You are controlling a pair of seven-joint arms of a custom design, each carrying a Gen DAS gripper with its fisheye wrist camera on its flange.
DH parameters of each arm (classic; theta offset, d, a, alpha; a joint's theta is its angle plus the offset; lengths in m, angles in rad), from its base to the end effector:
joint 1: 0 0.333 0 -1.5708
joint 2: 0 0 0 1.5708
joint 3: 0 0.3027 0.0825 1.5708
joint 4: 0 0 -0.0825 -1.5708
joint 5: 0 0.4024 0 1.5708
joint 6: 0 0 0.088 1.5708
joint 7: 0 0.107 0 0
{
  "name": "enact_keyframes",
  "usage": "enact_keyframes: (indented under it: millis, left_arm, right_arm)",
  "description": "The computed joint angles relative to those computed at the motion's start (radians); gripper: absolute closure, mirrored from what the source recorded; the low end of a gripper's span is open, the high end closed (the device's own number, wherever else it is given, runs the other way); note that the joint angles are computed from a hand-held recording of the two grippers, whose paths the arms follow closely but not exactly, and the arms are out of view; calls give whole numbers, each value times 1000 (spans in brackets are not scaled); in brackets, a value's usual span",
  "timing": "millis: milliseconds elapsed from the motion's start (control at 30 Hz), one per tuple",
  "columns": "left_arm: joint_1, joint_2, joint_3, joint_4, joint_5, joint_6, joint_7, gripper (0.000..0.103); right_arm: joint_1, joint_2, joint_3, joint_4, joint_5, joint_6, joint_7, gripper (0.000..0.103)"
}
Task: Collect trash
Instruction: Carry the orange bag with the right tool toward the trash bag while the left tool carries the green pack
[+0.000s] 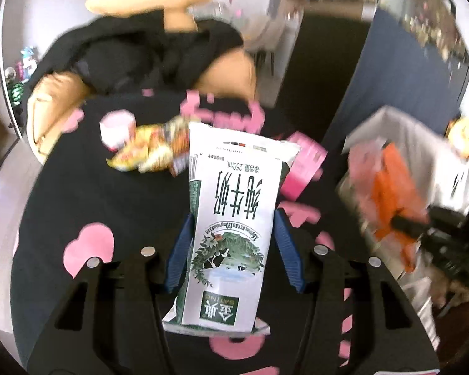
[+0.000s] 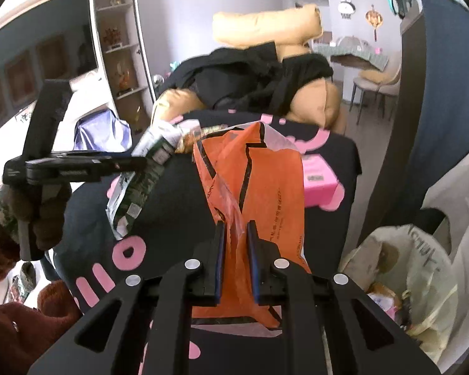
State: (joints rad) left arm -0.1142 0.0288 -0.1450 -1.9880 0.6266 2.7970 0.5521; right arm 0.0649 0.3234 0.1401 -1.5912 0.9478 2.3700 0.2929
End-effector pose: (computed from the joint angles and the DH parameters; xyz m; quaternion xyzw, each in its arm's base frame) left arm 0.5961 -0.1856 0.5122 -0.7189 0.5567 -0.3286 0.2555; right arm 0.6940 0.1418 0.4853 -0.8449 0.2912 -0.0928 0.4390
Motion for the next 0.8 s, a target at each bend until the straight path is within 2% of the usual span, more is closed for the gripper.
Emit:
enact_keyframes:
  millis: [167,367,533,633,667,700,733,767,800]
  left_arm:
    - [-2,-36,-11,39,231,31,-220,53]
    - [-35,-4,-42,173,488,-19,-385,53]
    - [-95,99,-35,329,517,-17,-397,53]
    - [-142,198,-19,449,476,-8,-354,53]
    - [-137,220,-37,473,468,-9,-345,53]
    - [-164,274,-20,532,408,3,-293,53]
    - [-158,301,-38,562,389,0,-275,53]
    - [-182,362,-26,627,299,11,-201,53]
    - [-176,404,-47,671,263,8,-169,53]
  right_arm:
    - [-16,-48,4,-15,80,27,-88,89]
    - [-35,-96,-26,-19,185,44,-178,89]
    - [-60,-117,-60,-17,261,66,-237,89]
    - [-80,-111,-79,-3,288,84,-248,89]
    - [-87,-107,-84,3,294,90,-249,89]
    - [-96,-100,-90,10,300,101,-251,89]
    - [-103,-97,-92,13,302,109,-251,89]
    - [-111,-88,-96,23,301,116,-244,89]
    - [-120,-77,-99,34,298,123,-235,89]
